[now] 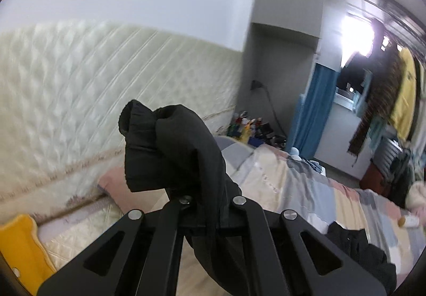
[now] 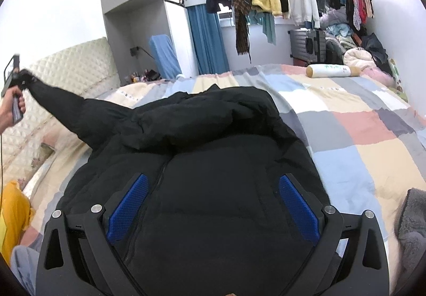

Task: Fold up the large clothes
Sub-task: 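Grasp the other sleeve cuff with the left gripper and lift it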

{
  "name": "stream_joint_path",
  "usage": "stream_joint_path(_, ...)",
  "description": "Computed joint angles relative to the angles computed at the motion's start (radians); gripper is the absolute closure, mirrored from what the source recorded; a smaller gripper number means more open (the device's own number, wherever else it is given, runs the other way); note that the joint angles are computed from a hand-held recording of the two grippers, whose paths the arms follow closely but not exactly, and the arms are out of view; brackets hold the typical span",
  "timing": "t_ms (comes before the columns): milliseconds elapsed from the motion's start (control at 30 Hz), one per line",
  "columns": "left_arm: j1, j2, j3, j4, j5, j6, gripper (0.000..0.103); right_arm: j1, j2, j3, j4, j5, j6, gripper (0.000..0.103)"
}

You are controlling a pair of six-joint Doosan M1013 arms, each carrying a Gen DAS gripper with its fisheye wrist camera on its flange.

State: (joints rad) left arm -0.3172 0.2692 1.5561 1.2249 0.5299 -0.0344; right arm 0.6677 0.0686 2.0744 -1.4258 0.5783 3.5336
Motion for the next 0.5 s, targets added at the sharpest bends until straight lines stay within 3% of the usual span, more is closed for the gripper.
stream_joint_path(100,-0.050,-0.008,-0.027,-0.034,0.051,0.059,0.101,-0.009,-0.016,0.018,-0.037,-0.036,0.022,0.003)
stream_joint_path(333,-0.182,-0.003,-0.094,-0.049,0.133,0.203,0.101,-0.014,-0.047,0.050,-0.142,-0.035,0.099,0.003)
stream_joint_path(500,-0.264,0.023,-0.130,-0.032,0.146,0.252,0.100,-0.016,-0.074,0.080,-0.207,-0.028,0.181,0.003)
